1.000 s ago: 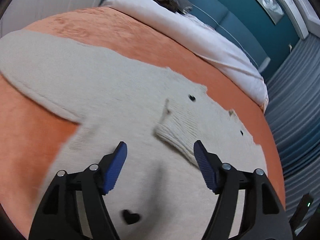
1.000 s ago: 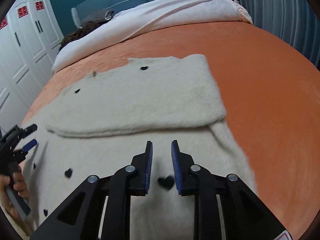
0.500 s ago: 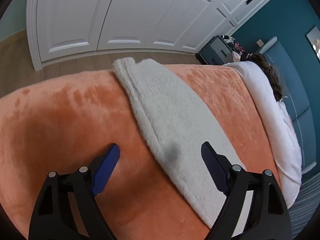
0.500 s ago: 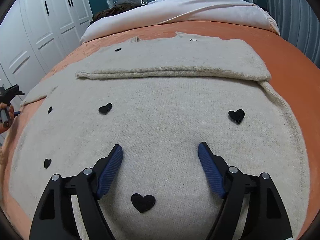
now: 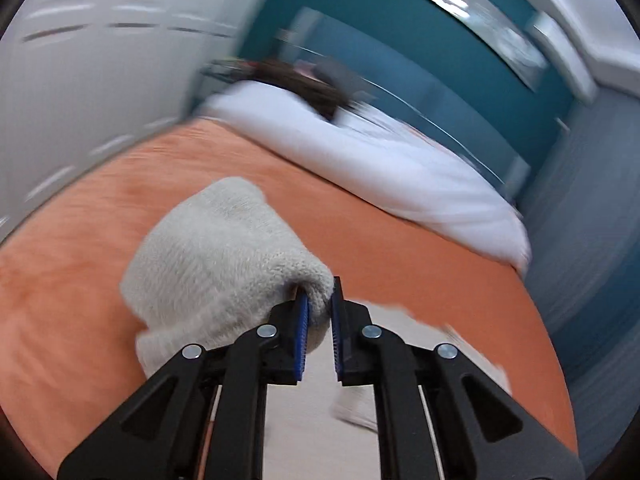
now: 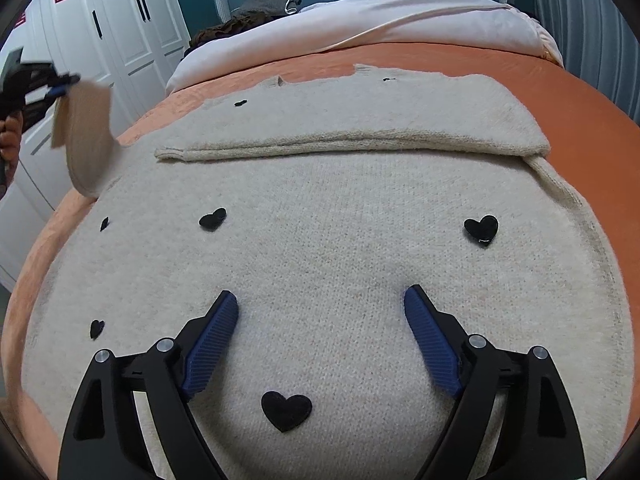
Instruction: Fold small clothes
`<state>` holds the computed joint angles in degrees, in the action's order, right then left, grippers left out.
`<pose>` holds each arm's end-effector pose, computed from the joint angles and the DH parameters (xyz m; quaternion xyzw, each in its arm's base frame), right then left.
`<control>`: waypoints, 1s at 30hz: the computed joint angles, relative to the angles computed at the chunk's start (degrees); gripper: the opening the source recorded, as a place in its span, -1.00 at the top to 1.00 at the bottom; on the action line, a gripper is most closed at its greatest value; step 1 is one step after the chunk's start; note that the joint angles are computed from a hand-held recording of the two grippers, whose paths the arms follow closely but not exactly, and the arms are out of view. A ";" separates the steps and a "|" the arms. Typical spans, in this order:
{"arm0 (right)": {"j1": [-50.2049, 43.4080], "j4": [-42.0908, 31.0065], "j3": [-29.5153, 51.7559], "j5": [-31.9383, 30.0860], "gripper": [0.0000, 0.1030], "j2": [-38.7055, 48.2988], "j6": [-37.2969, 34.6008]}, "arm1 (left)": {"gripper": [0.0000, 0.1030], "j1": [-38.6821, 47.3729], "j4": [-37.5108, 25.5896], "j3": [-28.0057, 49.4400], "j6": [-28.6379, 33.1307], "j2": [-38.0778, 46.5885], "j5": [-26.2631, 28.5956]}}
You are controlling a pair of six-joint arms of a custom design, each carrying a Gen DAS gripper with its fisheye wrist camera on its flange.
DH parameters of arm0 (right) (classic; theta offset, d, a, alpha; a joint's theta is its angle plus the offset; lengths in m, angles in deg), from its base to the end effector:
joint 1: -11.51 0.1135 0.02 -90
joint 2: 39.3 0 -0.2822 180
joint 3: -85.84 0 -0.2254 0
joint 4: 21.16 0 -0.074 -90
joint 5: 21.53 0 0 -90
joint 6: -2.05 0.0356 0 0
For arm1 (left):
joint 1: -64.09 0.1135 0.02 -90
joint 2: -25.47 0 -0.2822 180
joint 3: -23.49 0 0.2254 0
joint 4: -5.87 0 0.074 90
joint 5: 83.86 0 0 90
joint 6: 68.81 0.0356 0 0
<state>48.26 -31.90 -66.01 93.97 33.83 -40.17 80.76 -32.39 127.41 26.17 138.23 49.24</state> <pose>0.1352 0.0818 0.1365 0.1543 0.9215 0.0372 0.3546 0.4093 0.0972 0.2658 0.0455 0.8749 -0.2719 0.3983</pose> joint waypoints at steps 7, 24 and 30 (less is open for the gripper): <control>-1.61 1.79 -1.97 -2.31 -0.62 -3.35 -0.67 | -0.10 -19.16 13.09 -33.41 -3.26 -8.55 -7.88; -23.74 -8.04 33.08 -17.89 -0.64 15.57 -12.11 | -0.22 2.17 11.32 -16.27 -22.53 9.51 -3.82; -21.68 -22.42 54.82 -12.14 0.82 35.15 -16.39 | 0.57 1.43 12.16 -15.52 -20.66 10.35 -9.20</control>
